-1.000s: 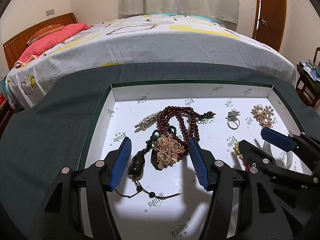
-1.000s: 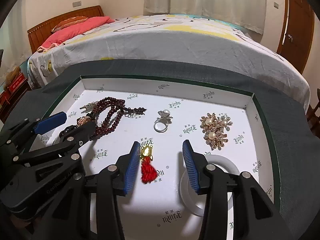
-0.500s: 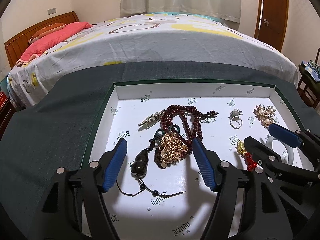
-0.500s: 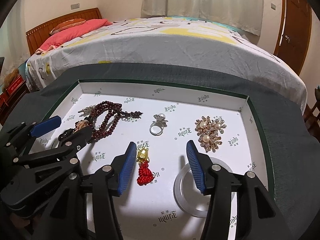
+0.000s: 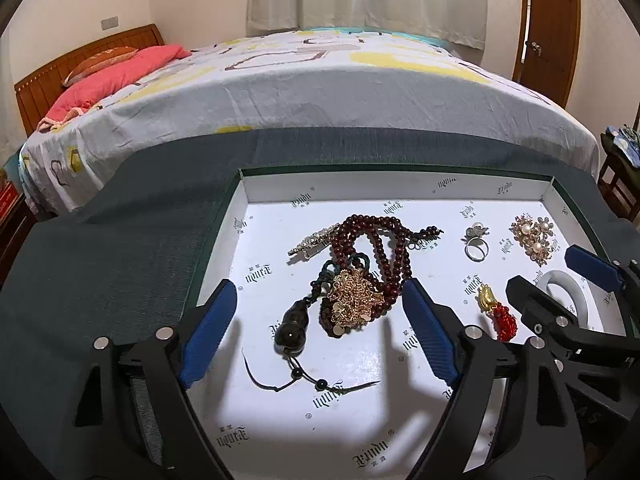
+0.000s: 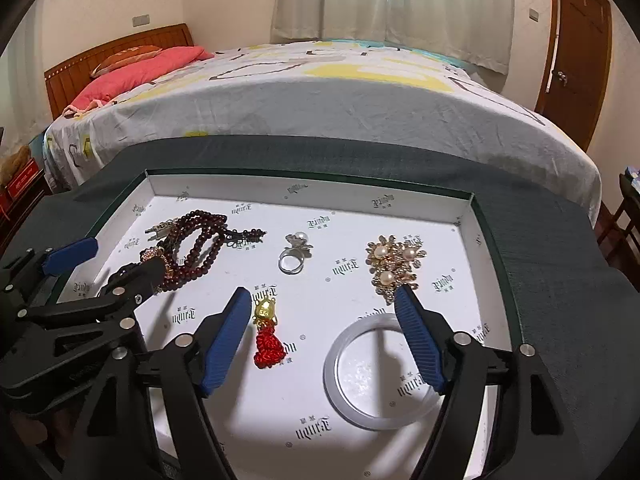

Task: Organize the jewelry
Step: 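Move both tools back toward the pearl necklace and remaining charm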

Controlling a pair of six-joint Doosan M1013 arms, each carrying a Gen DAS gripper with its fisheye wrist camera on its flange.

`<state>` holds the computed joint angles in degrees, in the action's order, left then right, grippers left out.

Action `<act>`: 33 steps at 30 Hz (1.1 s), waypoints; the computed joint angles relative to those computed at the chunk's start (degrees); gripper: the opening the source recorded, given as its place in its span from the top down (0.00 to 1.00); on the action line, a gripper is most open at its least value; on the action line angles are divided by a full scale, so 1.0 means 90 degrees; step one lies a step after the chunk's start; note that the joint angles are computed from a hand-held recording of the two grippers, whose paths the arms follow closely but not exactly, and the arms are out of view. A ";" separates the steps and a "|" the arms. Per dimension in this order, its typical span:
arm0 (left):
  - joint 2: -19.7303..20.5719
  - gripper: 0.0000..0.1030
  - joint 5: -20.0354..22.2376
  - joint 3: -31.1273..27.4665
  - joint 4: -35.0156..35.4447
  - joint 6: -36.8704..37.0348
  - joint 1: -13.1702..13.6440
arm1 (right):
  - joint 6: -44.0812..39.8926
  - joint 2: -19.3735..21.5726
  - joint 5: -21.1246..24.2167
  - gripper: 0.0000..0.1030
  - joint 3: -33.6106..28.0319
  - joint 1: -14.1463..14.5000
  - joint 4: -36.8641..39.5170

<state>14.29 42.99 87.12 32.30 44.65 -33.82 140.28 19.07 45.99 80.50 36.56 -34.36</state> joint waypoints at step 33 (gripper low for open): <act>-0.1151 0.13 0.0327 0.0960 0.0072 -0.0612 -0.0843 | 0.1101 -0.1495 0.0807 0.28 0.1487 0.0501 -0.0771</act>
